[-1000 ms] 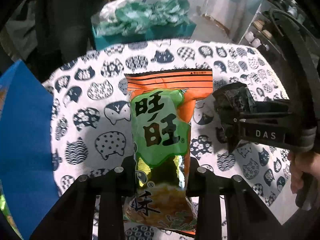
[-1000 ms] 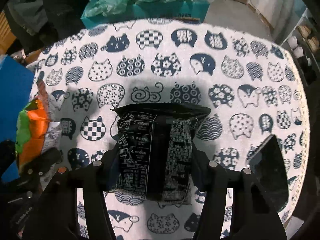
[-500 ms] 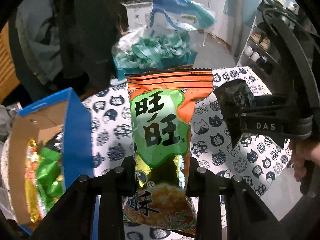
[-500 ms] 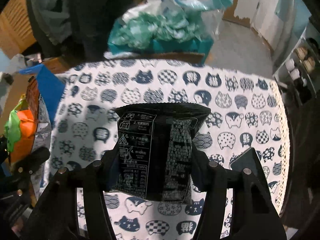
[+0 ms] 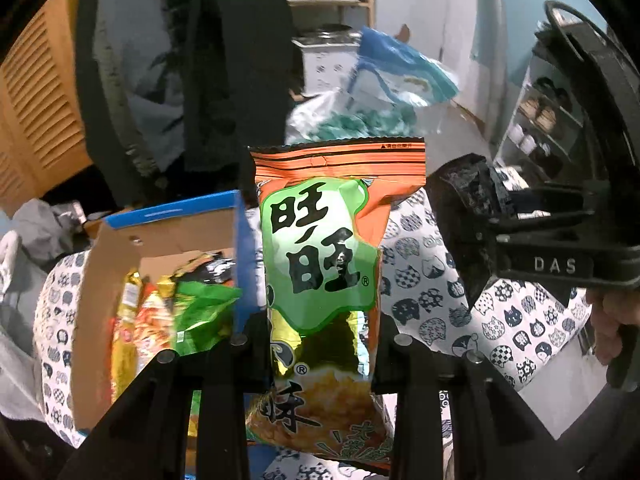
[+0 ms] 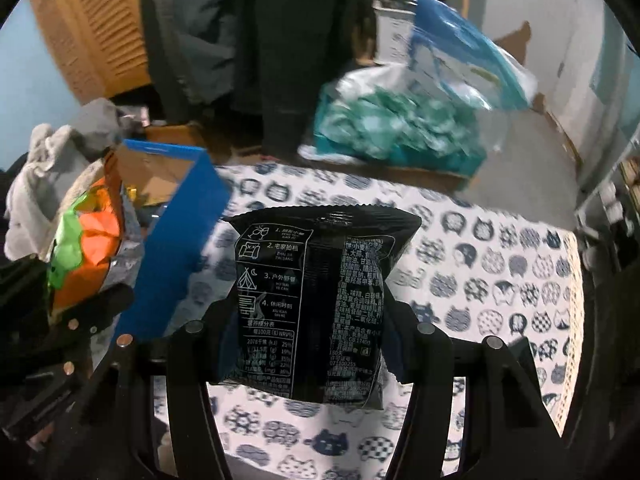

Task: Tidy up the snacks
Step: 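Carry the orange-green bag and black bag over the box and release them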

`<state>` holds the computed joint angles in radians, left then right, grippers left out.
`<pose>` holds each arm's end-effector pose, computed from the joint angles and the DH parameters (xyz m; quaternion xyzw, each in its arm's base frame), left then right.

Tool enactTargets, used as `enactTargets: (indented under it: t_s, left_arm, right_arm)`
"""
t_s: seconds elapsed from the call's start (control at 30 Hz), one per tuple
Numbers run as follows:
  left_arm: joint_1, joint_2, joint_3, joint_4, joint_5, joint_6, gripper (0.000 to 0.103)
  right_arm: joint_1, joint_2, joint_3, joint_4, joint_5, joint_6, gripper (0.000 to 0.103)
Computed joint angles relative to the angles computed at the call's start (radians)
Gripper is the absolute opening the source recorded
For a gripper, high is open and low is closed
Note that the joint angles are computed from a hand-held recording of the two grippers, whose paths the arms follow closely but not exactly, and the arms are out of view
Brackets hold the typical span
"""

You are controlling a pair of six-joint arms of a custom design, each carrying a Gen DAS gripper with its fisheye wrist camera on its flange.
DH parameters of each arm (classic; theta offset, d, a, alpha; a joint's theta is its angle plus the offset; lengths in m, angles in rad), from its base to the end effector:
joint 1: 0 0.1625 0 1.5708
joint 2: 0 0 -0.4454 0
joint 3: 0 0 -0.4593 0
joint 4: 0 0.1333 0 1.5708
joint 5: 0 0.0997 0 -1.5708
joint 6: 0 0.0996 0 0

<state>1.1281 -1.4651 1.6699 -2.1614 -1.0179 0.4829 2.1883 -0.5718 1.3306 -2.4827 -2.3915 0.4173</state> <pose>-0.0983 -0.6406 0.4710 0.3747 0.8682 -0.1790 0.2715 0.5222 -0.6309 0.0356 0.0610 -0.9128 0.2577 0.3110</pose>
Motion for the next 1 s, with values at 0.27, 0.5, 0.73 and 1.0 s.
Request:
enactTargets:
  t_s: [0.27,0.5,0.73,1.0]
  left_arm:
    - [0.040,-0.002,-0.057,-0.005,0.002,-0.011,0.033]
    - [0.094,0.018,-0.116,-0.013,0.024,-0.021,0.033]
    - [0.153,0.051,-0.184,-0.012,0.046,-0.049,0.033]
    - [0.213,0.093,-0.248,0.011,0.058,-0.080,0.033]
  right_arm:
    - [0.023,0.097,-0.149,0.022,0.035,-0.079,0.058]
    - [0.025,0.210,-0.326,0.093,0.081,-0.133,0.058]
    - [0.028,0.347,-0.552,0.195,0.129,-0.185,0.058]
    - [0.021,0.552,-0.913,0.373,0.186,-0.226,0.058]
